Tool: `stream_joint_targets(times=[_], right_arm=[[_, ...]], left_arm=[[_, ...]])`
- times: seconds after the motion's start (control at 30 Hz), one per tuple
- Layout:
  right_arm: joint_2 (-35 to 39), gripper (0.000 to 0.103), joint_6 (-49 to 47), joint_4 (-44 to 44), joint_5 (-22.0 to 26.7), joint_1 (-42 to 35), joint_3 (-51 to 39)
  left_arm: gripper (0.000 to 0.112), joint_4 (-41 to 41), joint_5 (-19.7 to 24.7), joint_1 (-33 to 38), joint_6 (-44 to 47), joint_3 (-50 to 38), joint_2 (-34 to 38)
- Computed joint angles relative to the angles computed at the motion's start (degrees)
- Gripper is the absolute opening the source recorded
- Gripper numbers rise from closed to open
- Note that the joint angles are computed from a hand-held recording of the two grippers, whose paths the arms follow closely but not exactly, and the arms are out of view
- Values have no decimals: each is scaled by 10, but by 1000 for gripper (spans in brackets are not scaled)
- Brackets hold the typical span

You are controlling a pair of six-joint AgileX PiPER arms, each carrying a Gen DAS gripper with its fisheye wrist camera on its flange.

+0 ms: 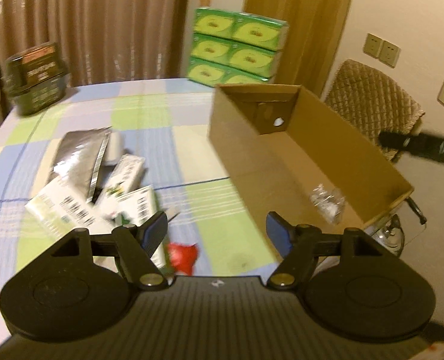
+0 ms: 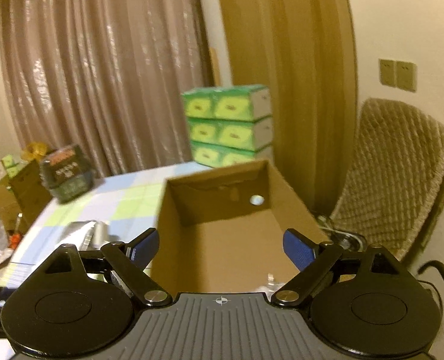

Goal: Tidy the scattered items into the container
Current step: 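Move both grippers back over the remaining items on the table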

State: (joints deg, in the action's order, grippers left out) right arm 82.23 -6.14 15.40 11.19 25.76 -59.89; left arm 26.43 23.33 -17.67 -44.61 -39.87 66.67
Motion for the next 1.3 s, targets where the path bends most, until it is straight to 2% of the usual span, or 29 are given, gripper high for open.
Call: stream_joint_targets(times=[0.27,0.37,0.5,0.63,0.77,0.9,1.0,1.3], right_arm=[[-14,93,262,-240,0,125,-8],[-1,94,360,-332,5,171,-15],[25,94,470,-440,6,220,-20],[56,94,570,-542,1,254,-19],[93,94,743,-724,-3,281,-7],[130,94,858,-854,0,299,4],[158,94,894,-897,-2,302,2],[250,94,917,-936,-15,304,-55]], left_arm=[[70,-88,41,115,132,77,-116],[71,-178,47,193,249,96,-153],[71,-255,62,275,371,115,-188],[71,-388,74,378,550,130,-204],[71,-494,84,457,701,145,-200],[71,-582,81,506,824,163,-182],[71,-635,69,523,901,175,-160],[71,-773,4,520,1089,196,-66]])
